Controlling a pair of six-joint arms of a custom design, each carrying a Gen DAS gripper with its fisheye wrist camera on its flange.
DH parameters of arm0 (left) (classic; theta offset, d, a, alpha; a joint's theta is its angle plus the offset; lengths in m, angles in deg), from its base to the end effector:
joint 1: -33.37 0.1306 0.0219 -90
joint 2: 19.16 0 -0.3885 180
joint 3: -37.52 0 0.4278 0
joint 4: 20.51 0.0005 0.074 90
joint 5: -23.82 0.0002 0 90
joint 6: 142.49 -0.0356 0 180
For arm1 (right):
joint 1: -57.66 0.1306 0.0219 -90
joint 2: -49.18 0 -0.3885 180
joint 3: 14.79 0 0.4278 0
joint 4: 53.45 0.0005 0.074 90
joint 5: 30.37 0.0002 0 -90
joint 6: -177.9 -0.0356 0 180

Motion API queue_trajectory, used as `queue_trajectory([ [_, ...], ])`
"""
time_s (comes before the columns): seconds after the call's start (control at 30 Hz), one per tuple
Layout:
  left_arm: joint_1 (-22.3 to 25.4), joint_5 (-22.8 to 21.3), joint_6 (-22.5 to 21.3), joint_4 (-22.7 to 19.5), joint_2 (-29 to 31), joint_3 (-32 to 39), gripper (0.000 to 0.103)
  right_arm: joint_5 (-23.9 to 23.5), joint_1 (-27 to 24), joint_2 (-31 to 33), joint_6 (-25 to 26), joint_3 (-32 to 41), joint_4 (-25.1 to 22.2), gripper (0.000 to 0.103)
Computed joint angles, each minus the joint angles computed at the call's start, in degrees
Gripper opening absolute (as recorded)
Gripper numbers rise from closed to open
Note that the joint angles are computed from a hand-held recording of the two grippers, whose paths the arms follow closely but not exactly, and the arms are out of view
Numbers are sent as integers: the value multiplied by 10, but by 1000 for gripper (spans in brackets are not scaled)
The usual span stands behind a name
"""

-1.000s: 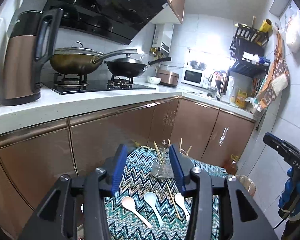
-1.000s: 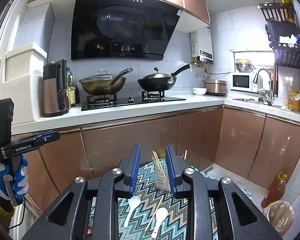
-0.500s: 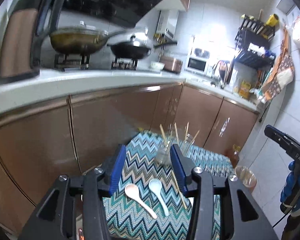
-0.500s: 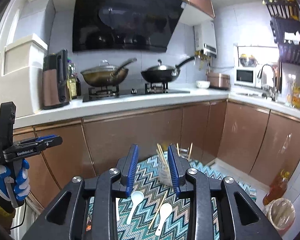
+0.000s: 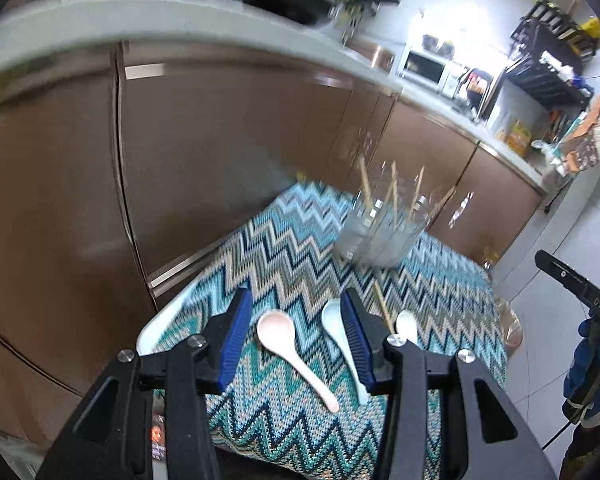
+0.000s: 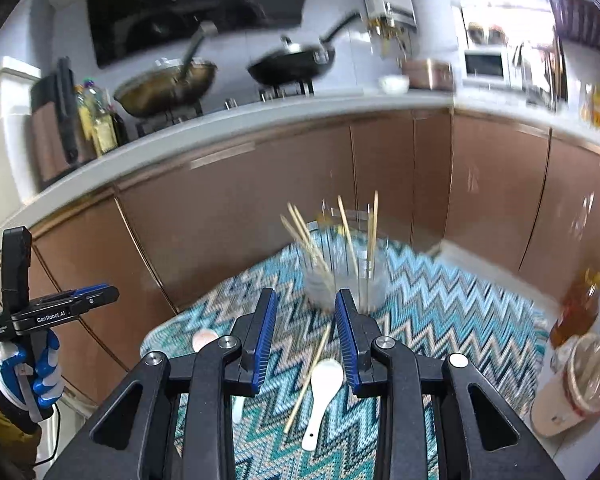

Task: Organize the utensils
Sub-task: 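Lower the left tool onto a pale pink spoon while the right tool grasps a chopstick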

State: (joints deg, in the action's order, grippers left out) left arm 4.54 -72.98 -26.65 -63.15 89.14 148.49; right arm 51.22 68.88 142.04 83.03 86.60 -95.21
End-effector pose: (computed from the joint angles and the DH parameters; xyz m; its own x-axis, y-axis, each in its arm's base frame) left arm 0.5755 -0.3125 0.4490 -0.6805 -0.1194 -0.7229 0.1141 0.9573 -0.2656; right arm 0.5441 0.1127 0.5221 -0.5621 -0.0259 -0.8267 -0.2657 0.9522 0.1509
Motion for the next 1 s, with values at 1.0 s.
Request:
queue_trajectory([
  [1.0, 61, 202, 76, -84, 199, 136, 32, -40, 9, 401, 0, 382, -312, 22],
])
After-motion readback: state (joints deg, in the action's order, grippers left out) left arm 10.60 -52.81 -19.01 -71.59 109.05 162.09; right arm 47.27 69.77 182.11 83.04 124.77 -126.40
